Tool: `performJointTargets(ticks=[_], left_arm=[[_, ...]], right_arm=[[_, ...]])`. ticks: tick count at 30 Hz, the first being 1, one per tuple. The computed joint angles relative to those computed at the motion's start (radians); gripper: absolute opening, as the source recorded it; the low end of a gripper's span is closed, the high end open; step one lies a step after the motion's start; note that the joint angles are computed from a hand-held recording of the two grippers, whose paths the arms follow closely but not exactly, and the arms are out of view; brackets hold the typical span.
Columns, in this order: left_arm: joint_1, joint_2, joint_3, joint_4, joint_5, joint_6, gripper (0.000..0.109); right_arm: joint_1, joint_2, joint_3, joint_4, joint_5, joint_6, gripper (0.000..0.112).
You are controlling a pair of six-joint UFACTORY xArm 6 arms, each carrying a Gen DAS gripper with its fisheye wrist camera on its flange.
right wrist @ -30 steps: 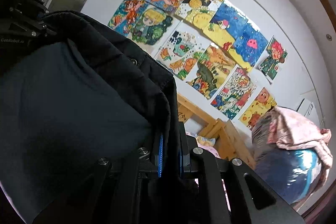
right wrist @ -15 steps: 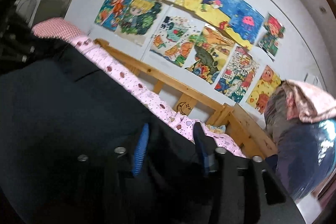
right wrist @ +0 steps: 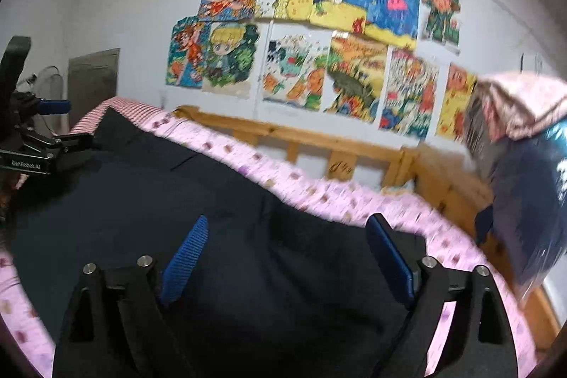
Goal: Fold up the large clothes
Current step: 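Open both grippers and press the folded jacket flat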
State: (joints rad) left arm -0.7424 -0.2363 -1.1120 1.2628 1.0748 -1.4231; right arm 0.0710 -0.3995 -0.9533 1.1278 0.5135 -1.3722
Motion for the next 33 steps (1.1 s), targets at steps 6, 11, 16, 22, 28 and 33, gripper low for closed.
performJointTargets(ticks=[6,11,16,22,28,33], left_arm=[[0.072,0.082,-0.054,-0.144,-0.106,0.085,0.102],[0.144,0.143,-0.124,-0.200,-0.107,0.107,0.103],[0.212,0.184,-0.169,-0.273,-0.107,0.120,0.103],[0.298,0.232,-0.197,-0.350,-0.134,0.151,0.103],[0.410,0.239,-0.138,-0.499,-0.322,0.175,0.103],[0.460,0.228,-0.064,-0.511,-0.462,0.111,0.103]], right_arm=[[-0.108,-0.001,0.040,-0.095,0.234,0.110,0.091],[-0.066,0.079,0.016,-0.114,0.175,0.111,0.091],[0.003,0.182,-0.063,-0.220,0.054,0.182,0.091],[0.058,0.298,-0.146,-0.468,-0.141,0.399,0.091],[0.034,0.415,-0.259,-0.490,-0.083,0.506,0.091],[0.012,0.493,-0.324,-0.405,0.016,0.465,0.098]])
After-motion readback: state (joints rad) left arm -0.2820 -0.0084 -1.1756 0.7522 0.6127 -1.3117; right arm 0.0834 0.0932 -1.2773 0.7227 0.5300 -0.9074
